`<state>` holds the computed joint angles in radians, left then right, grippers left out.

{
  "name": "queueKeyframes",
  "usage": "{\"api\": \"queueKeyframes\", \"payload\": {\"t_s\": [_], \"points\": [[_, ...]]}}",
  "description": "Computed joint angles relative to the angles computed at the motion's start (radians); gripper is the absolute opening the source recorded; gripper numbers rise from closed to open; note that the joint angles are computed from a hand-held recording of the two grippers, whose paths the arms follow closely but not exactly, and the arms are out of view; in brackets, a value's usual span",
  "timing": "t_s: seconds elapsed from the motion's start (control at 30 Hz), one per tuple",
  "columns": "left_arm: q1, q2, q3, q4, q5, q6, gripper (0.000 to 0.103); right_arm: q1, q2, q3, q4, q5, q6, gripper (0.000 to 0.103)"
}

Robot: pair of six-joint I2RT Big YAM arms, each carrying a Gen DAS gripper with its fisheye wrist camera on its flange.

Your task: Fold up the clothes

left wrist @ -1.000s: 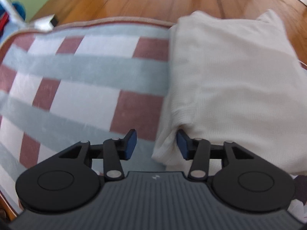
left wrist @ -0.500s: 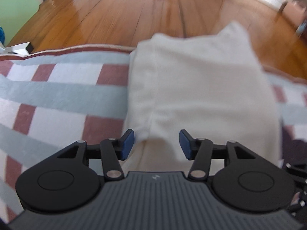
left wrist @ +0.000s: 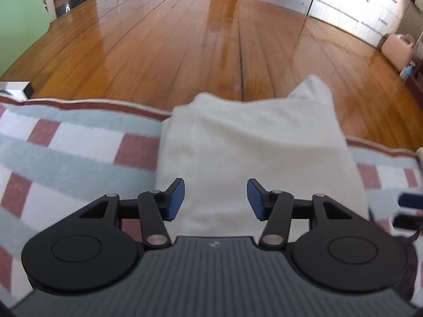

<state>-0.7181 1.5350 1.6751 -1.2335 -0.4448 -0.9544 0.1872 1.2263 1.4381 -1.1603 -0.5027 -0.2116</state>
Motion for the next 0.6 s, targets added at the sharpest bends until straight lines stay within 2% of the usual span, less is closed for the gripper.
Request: {"api": "queueKeyframes", "payload": {"t_s": [0.07,0.17,0.23,0.33,0.4,0.47,0.5,0.6], "points": [[0.019,0.025,0.026,0.029,0.038,0.012,0.051,-0.005,0.085,0.081,-0.006,-0.004,0.041,0.047],[0.035,0.030,0.007,0.126,0.091,0.006,0.054,-0.032,0.246,0.222,-0.108,-0.141,0.082,0.045],[0.040,0.034,-0.004,0.168,0.113,0.013,0.054,-0.025,0.297,0.265,-0.114,-0.109,0.149,0.046],[0.027,0.038,-0.015,0.152,0.098,0.062,0.054,-0.005,0.310,0.279,-0.106,-0.055,0.142,0.046],[0.026,0.034,-0.025,0.147,0.079,0.062,0.054,0.008,0.331,0.301,-0.102,-0.005,0.147,0.048],[0.028,0.027,-0.039,0.150,0.064,0.053,0.054,0.010,0.371,0.340,-0.102,0.037,0.169,0.055],[0.035,0.019,-0.055,0.164,0.061,0.041,0.054,0.014,0.398,0.360,-0.102,0.050,0.196,0.059],[0.045,-0.015,-0.117,0.216,0.055,0.015,0.054,0.023,0.505,0.447,-0.118,0.076,0.266,0.060]]}}
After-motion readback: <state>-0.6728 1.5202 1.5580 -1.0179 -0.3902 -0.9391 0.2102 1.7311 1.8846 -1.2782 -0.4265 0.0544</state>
